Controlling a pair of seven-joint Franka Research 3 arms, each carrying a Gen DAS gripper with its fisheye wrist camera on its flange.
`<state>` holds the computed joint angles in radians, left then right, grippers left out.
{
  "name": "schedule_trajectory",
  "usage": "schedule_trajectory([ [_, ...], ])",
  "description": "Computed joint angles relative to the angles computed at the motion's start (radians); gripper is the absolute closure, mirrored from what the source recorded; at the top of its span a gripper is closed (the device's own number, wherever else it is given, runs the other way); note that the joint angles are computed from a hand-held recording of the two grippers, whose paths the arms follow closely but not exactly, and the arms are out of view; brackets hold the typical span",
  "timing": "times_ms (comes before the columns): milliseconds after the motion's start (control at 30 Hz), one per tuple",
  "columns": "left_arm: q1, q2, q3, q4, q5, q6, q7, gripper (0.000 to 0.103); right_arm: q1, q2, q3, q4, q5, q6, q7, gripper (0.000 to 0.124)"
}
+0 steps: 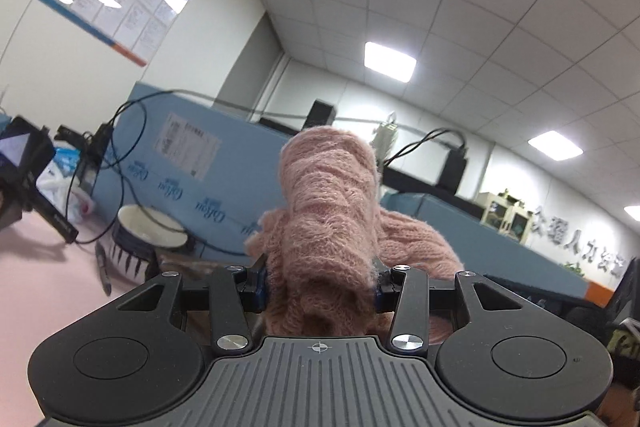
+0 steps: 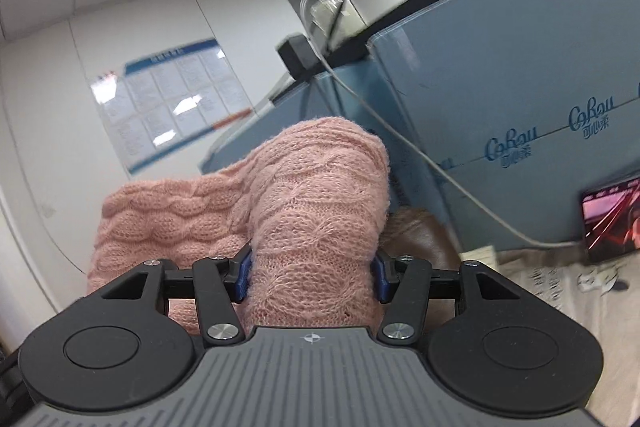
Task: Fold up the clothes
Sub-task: 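Carry the sweater bundle with both grippers to the brown leather bag on the desk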
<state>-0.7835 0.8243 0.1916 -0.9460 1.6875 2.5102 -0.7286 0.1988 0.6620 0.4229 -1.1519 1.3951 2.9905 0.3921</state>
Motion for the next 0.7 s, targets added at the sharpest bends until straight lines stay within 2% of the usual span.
schedule_trajectory([
  [100,0.037,0.071,-0.027,0.078,-0.103,0.001,0.070,0.057,0.078,0.077,-0.120,0.085,-0.223,-0.042,0.241,0.073],
  [167,0.041,0.084,-0.020,0.085,-0.156,-0.001,0.087,0.046,0.098,0.136,-0.149,0.150,-0.310,-0.064,0.323,0.073],
  [233,0.017,0.069,0.014,0.045,-0.161,-0.036,0.034,0.026,0.111,0.190,-0.160,0.214,-0.374,-0.063,0.371,0.073],
  [300,-0.009,0.041,0.041,-0.009,-0.139,-0.083,-0.054,0.014,0.128,0.245,-0.179,0.285,-0.440,-0.067,0.433,0.069],
  [367,-0.006,0.028,0.030,-0.029,-0.141,-0.124,-0.074,0.011,0.146,0.294,-0.208,0.351,-0.509,-0.083,0.513,0.064],
  [467,0.047,0.106,-0.048,0.104,-0.315,-0.196,0.171,0.010,0.163,0.380,-0.249,0.481,-0.615,-0.153,0.647,0.058],
  [533,0.066,0.175,-0.072,0.217,-0.419,-0.243,0.306,0.004,0.163,0.432,-0.251,0.562,-0.668,-0.193,0.702,0.057],
  [633,0.057,0.203,-0.043,0.256,-0.467,-0.261,0.340,0.000,0.155,0.462,-0.226,0.606,-0.723,-0.213,0.733,0.056],
  [667,0.049,0.204,-0.027,0.252,-0.473,-0.262,0.338,0.000,0.143,0.451,-0.195,0.583,-0.749,-0.202,0.732,0.056],
  [700,0.041,0.204,-0.011,0.249,-0.479,-0.263,0.337,0.000,0.140,0.415,-0.196,0.525,-0.730,-0.178,0.703,0.055],
])
